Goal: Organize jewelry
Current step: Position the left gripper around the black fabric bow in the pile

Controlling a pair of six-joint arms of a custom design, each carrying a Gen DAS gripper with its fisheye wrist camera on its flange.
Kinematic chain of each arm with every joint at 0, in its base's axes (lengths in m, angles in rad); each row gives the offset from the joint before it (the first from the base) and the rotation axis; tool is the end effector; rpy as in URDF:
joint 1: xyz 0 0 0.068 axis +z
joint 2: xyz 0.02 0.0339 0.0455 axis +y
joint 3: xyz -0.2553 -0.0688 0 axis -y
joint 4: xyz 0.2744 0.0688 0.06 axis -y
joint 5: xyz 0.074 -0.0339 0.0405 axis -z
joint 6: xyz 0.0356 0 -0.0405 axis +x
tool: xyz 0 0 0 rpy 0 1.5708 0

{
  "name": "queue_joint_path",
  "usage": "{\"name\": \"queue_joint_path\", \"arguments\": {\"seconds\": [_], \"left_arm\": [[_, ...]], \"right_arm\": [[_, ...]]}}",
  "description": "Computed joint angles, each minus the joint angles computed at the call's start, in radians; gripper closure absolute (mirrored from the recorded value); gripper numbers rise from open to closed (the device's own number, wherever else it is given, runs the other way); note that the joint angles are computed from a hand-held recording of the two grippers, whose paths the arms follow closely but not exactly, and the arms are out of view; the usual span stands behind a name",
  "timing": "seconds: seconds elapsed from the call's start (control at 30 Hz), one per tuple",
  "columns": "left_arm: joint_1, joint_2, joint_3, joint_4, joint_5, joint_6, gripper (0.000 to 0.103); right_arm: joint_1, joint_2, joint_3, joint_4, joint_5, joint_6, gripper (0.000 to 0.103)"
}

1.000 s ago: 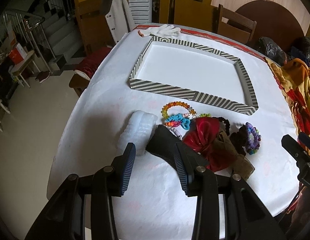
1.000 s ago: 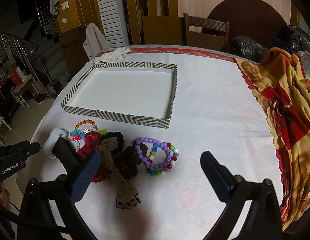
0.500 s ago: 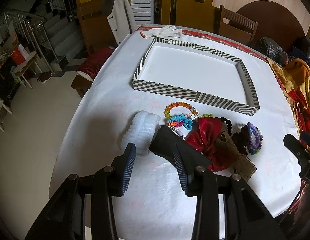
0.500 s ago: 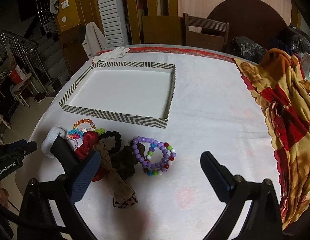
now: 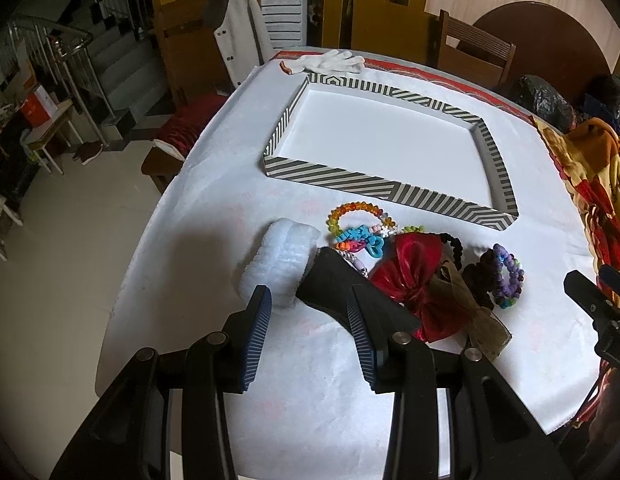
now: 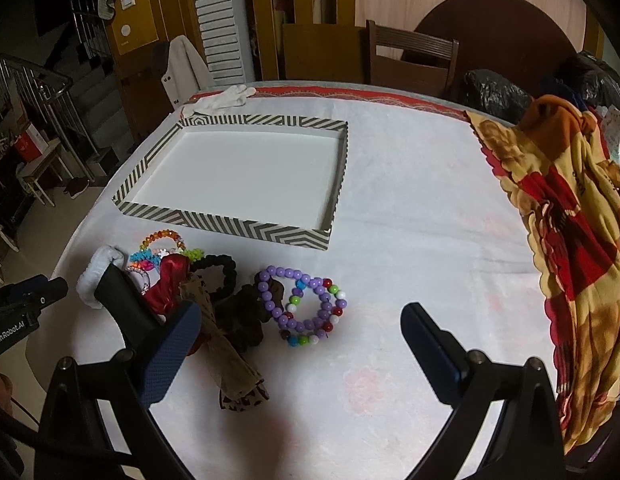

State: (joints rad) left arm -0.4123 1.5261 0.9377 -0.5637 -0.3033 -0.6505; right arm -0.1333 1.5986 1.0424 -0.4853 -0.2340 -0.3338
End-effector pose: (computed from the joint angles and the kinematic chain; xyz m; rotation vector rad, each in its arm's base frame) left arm 0.2920 -0.1161 0.1675 -0.3973 2.6012 0.0633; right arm 0.3447 -0.0379 0.1810 -0.3389 2.5507 0.1328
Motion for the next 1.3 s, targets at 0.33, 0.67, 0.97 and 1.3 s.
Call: {"name": "queue_joint_path", "arguments": {"seconds": [0.33, 0.67, 0.97, 1.3], "left_arm": [[-0.005, 0.006, 0.002, -0.007, -0.006, -0.009, 0.058], [-0.007, 0.018, 0.009, -0.011, -0.005, -0.015, 0.058], [0.003, 0.022, 0.003, -0.003, 0.01, -0.016, 0.058], [0.047, -0.014, -0.053, 0.015, 0.062, -0.014, 0.058]], "right_arm": [[-0.01, 0.004, 0.005, -0.01, -0.014, 0.003, 0.001], [-0.032, 0.026, 0.015, -0.02, -0.039, 0.008, 0.001], [-0.045, 0.03, 0.014, -0.024, -0.053, -0.005, 0.001], [-0.078, 0.058, 0.028, -0.053, -0.113, -0.055, 0.001]]}}
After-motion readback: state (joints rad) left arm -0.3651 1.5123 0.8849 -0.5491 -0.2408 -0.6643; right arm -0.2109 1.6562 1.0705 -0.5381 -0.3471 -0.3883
